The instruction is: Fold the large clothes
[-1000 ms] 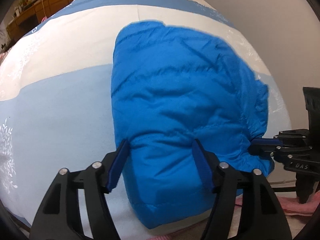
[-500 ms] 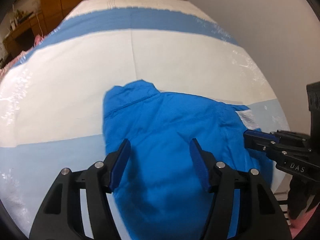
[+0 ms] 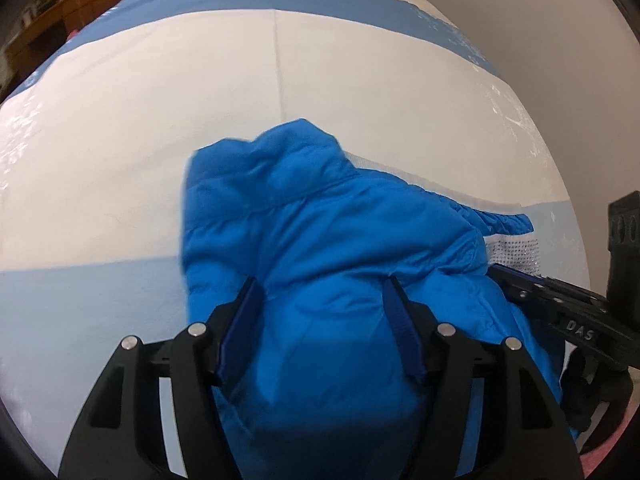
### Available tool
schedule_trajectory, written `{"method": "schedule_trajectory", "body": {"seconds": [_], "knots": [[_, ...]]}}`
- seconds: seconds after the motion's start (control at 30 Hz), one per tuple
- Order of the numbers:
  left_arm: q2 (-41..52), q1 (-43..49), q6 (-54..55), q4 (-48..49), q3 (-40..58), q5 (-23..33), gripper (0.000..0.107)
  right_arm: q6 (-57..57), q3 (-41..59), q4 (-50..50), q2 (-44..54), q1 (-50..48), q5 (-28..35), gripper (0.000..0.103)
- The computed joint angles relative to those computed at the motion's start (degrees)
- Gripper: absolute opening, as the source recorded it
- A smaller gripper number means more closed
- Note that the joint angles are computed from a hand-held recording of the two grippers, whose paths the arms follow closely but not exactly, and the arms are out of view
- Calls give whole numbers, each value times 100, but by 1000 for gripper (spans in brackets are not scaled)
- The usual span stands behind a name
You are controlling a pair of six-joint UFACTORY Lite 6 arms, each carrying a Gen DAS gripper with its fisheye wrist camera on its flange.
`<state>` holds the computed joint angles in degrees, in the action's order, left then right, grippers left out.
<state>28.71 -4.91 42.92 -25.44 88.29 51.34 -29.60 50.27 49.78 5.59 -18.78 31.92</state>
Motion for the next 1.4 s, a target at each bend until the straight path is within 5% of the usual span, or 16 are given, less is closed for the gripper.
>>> {"method": "schedule_trajectory", "body": {"seconds": [0.1, 0.33, 0.7, 0.83, 0.93, 1.1, 1.4], "knots": [[-1092, 187, 281, -27, -845, -147, 59, 803, -252, -920, -1002, 139, 160, 20], [-2744, 860, 992, -167, -2523, -134, 59, 1589, -1290, -1453, -2868, 627, 662, 21], [-2905, 1333, 2208, -849, -3593, -833, 65, 570, -2392, -440, -2821, 880, -383, 16], [-2433, 1512, 1961, -724, -2871, -107, 65, 264, -2125, -327, -2749, 379, 262, 17], [-1987, 1831, 1852, -662, -2116, 596, 65, -148, -2159, -135, -3333, -501, 1213, 39], [-1087, 2425, 2097, -646, -935, 1408, 81, -372, -2162, -294, -3949, -1635, 2212, 78], [389, 2521, 2101, -873, 55, 2634, 87, -2164, -2888, 602, -2685, -3212, 3204, 88]]}}
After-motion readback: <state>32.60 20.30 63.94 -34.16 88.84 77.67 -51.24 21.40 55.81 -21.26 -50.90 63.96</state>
